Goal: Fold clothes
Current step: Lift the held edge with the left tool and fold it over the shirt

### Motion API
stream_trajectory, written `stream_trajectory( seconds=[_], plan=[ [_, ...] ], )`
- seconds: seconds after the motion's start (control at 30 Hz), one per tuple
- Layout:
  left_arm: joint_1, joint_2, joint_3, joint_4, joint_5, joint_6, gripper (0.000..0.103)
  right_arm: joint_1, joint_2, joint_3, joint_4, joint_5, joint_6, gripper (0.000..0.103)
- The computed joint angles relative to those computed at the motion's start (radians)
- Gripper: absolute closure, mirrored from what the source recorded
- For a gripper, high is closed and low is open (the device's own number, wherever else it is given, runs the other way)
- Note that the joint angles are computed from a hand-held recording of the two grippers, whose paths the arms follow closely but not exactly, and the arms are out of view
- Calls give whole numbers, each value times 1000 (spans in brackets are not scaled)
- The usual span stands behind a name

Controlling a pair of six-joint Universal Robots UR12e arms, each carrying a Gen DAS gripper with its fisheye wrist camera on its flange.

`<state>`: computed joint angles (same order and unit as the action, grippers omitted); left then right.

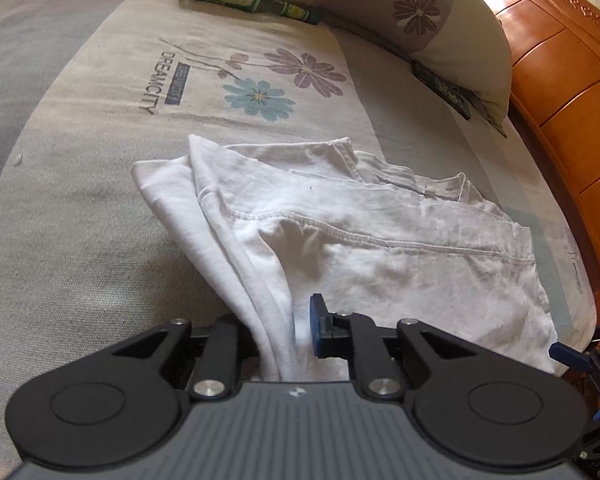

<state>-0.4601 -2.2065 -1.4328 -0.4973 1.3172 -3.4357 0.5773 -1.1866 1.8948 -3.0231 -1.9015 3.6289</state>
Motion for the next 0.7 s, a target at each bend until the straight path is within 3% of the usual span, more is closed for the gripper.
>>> stream_trajectory(
  seconds=[0.1,0.37,0.7],
  plan=[
    [-8,8,10,3,8,17,90,13,-6,18,-11,-55,-11,0],
    [-24,14,57,18,-96,49,90,13,-41,82,-123,-94,-38,0],
    [-78,-48,204,-34,-200,91,90,9,-84,147,-156,-149,11,0]
  ],
)
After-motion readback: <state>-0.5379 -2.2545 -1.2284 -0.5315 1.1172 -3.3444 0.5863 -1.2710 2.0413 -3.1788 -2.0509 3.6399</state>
